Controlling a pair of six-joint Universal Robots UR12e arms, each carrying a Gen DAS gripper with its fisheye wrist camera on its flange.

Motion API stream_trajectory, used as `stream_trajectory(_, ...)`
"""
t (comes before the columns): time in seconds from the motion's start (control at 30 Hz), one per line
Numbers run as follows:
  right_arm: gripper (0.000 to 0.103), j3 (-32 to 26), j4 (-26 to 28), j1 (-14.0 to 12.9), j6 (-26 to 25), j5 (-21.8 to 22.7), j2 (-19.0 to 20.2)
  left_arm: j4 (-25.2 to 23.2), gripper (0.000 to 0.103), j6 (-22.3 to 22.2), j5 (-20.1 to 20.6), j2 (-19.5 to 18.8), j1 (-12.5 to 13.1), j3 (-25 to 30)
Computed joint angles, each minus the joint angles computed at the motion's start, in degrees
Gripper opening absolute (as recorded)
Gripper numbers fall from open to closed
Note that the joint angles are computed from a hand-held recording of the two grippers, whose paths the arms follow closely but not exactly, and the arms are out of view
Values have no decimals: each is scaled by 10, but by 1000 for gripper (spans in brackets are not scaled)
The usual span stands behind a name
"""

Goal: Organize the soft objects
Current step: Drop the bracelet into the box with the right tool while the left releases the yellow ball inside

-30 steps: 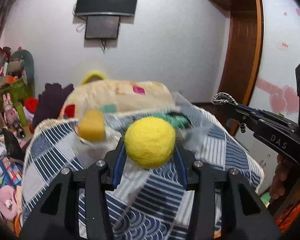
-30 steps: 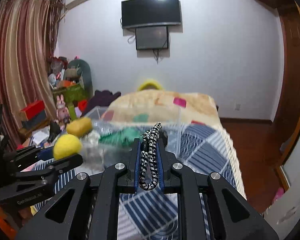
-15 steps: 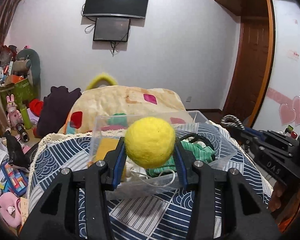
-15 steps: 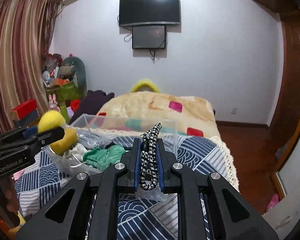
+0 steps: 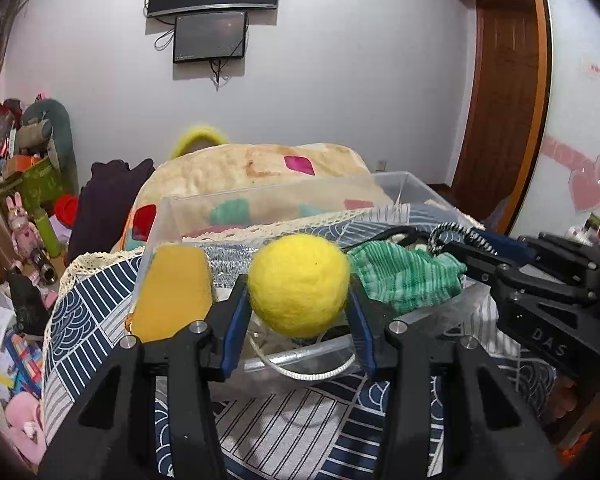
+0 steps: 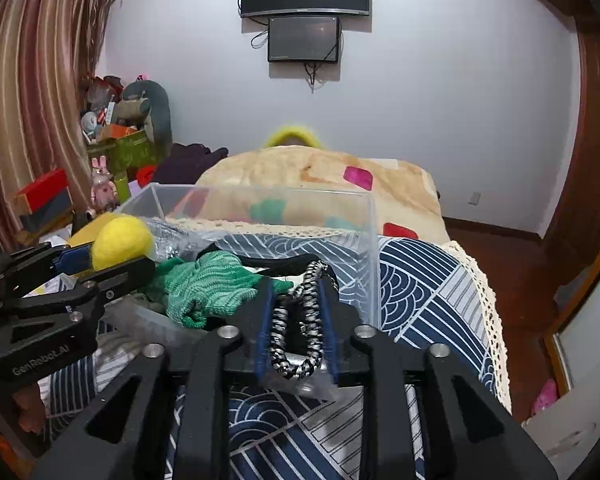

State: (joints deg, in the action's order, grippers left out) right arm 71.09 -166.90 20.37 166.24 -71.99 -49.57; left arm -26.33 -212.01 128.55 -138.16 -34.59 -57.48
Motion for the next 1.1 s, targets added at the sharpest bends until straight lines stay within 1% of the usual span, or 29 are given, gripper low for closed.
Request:
stream_trajectory(0.03, 28, 2, 1, 0, -3, -2, -1, 0, 49, 3, 4, -1, -1, 1)
stream_trajectory(0.07, 31, 4, 0, 0, -5, -5, -3, 1, 55, 7, 5, -1, -2, 2)
stream_trajectory(0.1, 33, 4, -1, 0, -6, -8, -2, 1, 59, 8, 1, -1, -2, 1)
stream_trajectory(0.13, 37, 6, -3, 0, -7, -12, -3, 4, 64, 8, -2, 0, -2, 0)
stream_trajectory(0.17, 42, 9, -5, 0, -6, -12, -5, 10, 66, 8, -7, 2, -2, -4)
stream_trajectory(0.23, 47, 16, -13, -2, -3, -10, -10, 13, 67, 9, -10, 4, -2, -7)
stream_trajectory(0.37, 49, 27, -32, -6, 2, -9, -16, 19, 69, 9, 0, 9, -6, -14)
stream_trajectory(0.4, 49, 30, -36, -7, 4, -5, -18, 24, 70, 8, 3, 12, -8, -18)
stream_trajectory(0.5, 55, 42, -55, -12, 18, 8, -25, 49, 70, 7, 5, 20, -12, -31)
stream_trajectory(0.67, 56, 63, -101, -19, 37, 34, -40, 88, 70, 15, 30, 28, -23, -41)
stream_trajectory(0.83, 59, 86, -153, -24, 57, 63, -55, 142, 71, 50, 66, 31, -38, -46)
stream_trajectory(0.93, 60, 96, -172, -24, 61, 75, -60, 169, 75, 79, 91, 29, -48, -45)
stream_trajectory(1.0, 61, 101, -185, -24, 64, 80, -63, 183, 77, 94, 102, 26, -53, -41)
stream_trajectory(1.07, 72, 105, -197, -24, 68, 85, -63, 195, 80, 102, 105, 26, -56, -41)
stream_trajectory(1.1, 73, 106, -204, -24, 70, 87, -63, 200, 82, 102, 105, 26, -57, -43)
